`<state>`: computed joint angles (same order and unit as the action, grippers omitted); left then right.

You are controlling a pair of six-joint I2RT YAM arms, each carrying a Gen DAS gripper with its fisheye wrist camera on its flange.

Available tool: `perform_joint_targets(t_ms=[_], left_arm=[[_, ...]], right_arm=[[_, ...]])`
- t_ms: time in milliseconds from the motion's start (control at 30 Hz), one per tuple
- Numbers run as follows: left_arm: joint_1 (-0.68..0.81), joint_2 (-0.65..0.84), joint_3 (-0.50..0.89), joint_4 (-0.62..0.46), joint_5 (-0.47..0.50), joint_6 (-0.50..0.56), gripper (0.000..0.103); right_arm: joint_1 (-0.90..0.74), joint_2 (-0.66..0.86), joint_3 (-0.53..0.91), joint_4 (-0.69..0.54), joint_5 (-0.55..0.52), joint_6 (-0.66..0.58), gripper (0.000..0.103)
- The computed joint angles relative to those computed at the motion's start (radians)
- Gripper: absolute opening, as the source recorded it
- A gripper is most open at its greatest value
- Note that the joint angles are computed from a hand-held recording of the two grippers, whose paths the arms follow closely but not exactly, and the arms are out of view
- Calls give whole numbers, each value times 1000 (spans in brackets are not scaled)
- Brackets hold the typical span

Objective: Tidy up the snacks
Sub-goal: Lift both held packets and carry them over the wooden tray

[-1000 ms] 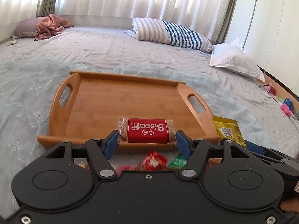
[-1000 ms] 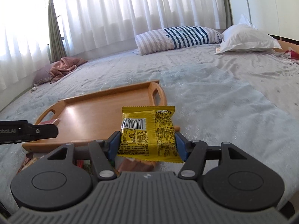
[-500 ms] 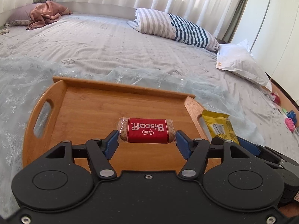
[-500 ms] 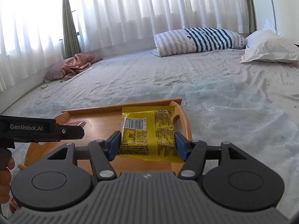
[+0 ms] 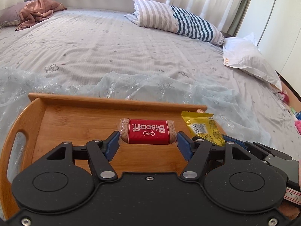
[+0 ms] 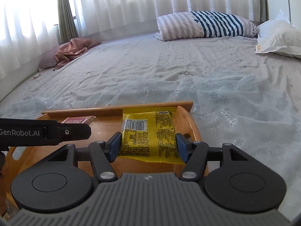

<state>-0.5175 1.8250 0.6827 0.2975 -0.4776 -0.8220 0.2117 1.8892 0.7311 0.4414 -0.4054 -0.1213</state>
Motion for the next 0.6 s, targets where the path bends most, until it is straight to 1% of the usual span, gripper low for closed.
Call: perform_joint_targets(t_ms=[200, 433, 600], left_arm=[[58, 82, 40, 39, 36, 18, 63], [92, 144, 69, 67, 62, 19, 63], [100, 161, 81, 70, 62, 25, 63]], right_arm=[[14, 66, 78, -40, 17, 18, 64], [41, 97, 104, -39, 44, 12, 64], [53, 112, 119, -45, 51, 13, 64]])
